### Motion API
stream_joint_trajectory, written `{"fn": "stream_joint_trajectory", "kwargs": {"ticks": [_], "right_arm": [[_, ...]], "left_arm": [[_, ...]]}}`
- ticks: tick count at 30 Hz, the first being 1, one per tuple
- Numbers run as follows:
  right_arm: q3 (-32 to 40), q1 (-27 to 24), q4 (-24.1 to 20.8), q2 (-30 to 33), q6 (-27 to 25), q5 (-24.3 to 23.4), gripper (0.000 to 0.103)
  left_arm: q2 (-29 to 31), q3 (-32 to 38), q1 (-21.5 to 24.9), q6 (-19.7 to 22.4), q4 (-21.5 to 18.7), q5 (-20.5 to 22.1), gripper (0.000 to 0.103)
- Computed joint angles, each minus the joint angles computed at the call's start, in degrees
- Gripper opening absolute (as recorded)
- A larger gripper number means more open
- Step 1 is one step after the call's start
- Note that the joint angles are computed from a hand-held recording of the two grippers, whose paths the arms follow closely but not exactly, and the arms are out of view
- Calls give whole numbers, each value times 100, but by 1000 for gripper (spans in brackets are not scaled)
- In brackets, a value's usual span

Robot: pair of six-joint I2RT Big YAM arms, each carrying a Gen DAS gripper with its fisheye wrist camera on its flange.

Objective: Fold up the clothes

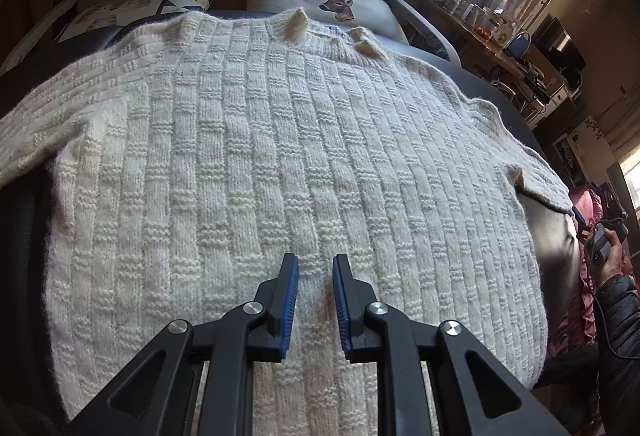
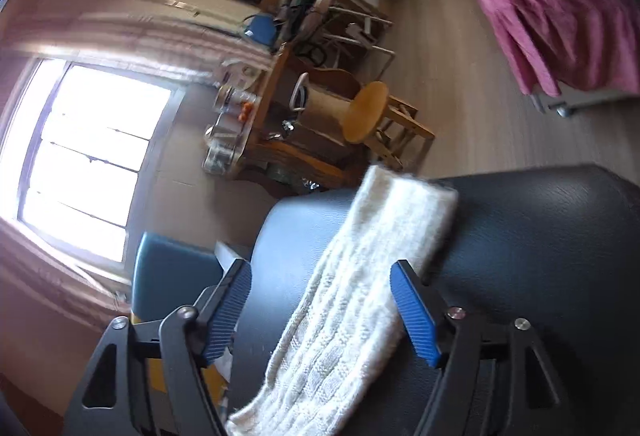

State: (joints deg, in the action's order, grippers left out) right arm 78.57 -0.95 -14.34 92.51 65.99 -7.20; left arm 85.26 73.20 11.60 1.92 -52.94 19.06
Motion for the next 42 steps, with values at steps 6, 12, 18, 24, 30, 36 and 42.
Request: {"fn": "stream_joint_trajectory", "kwargs": {"ticks": [6,12,18,24,30,36,42], "right_arm": [[251,65,-1044,-142,-554,256,79],[453,-49,-1773,-102,-493,869,93],[1202,271,-2022,499,-1172,1060,80],[1205,321,-1914,679,-888,833,6],[1376,489,-2051,595,-2208,637,6],[1770,557,-2540,803,-2895,548,6],[1930,809,-2331,683,-4328,19,6]], "left_arm": [[50,42,52,-22,-16,133,17],[68,32,74,41,21,204,17],[75,17,101,-66,42,257,18],[176,249,34,159,-141,305,18],[882,1389,-453,233,-725,1029,18],[1673,2693,-1369,231,-1275,1250,18],[2144,3746,-2020,515,-1659,1367,18]]}}
